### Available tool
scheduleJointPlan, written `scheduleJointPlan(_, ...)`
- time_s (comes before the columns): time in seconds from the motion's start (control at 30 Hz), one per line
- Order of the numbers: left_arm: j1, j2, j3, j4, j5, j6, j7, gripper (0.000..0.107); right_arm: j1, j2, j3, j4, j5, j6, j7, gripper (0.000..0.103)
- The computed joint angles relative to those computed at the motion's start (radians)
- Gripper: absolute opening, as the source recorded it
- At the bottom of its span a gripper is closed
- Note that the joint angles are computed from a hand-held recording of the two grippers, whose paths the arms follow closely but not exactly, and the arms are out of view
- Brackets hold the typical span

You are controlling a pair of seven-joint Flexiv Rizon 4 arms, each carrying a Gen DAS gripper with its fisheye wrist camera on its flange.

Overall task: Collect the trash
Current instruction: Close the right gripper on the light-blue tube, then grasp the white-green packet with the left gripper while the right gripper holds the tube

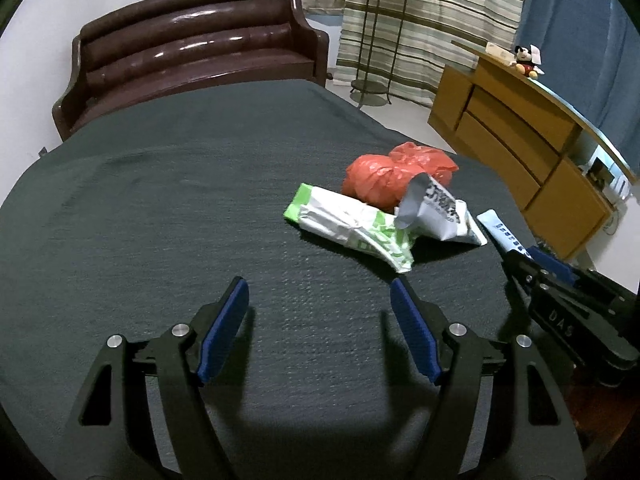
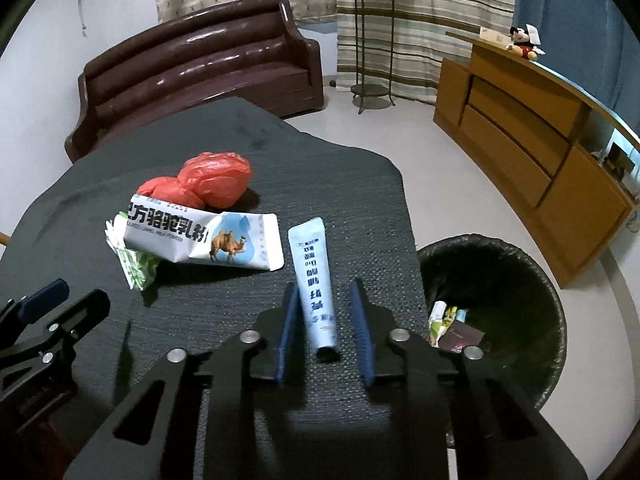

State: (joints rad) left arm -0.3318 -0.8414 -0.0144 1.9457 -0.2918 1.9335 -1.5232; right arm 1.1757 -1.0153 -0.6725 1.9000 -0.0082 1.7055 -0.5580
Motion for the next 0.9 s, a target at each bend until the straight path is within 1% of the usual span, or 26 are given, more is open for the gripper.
scheduleJointPlan(0.1, -0.001, -0.002, -0.005, -0.005, 0.008, 0.0, 0.003, 0.072, 0.007, -0.006, -0.001, 0.003, 0.015, 0.013, 0.011, 0.021)
scheduleJointPlan(0.33, -0.041, -0.015, 0.021, -0.043, -0.015, -0.024, 0.011, 0.072, 0.011, -0.013, -0.002, 0.003, 0.042, 0.041, 0.001, 0.018)
scheduleJointPlan(0.43, -0.075, -0.029, 0.054, -0.069, -0.039, -0.044, 0.016, 0.072, 0.015, -0.017, -0.004, 0.005, 0.058, 0.052, -0.005, 0.018)
scheduleJointPlan(0.5, -0.102, -0.042, 0.083, -0.095, -0.062, -0.073, 0.017, 0.072, 0.022, -0.02, -0.009, 0.008, 0.071, 0.058, -0.008, 0.018)
scheduleJointPlan(0.6, -0.12, -0.057, 0.111, -0.127, -0.08, -0.125, 0.012, 0.072, 0.026, -0.023, -0.012, 0.012, 0.085, 0.065, -0.017, 0.018)
scheduleJointPlan(0.63, -0.113, -0.056, 0.108, -0.13, -0.078, -0.139, 0.007, 0.072, 0.033, -0.024, -0.016, 0.015, 0.092, 0.067, -0.018, 0.018)
scheduleJointPlan(0.67, -0.082, -0.052, 0.079, -0.127, -0.065, -0.145, 0.004, 0.072, 0.036, -0.025, -0.018, 0.016, 0.096, 0.068, -0.02, 0.018)
scheduleJointPlan(0.7, -0.068, -0.049, 0.067, -0.123, -0.054, -0.138, -0.002, 0.072, 0.039, -0.025, -0.02, 0.017, 0.1, 0.071, -0.023, 0.018)
scheduleJointPlan(0.77, -0.073, -0.046, 0.082, -0.12, -0.046, -0.143, -0.011, 0.072, 0.048, -0.026, -0.026, 0.018, 0.11, 0.072, -0.025, 0.018)
scheduleJointPlan(0.9, -0.049, -0.034, 0.071, -0.091, -0.024, -0.128, -0.026, 0.072, 0.065, -0.028, -0.037, 0.022, 0.125, 0.082, -0.034, 0.018)
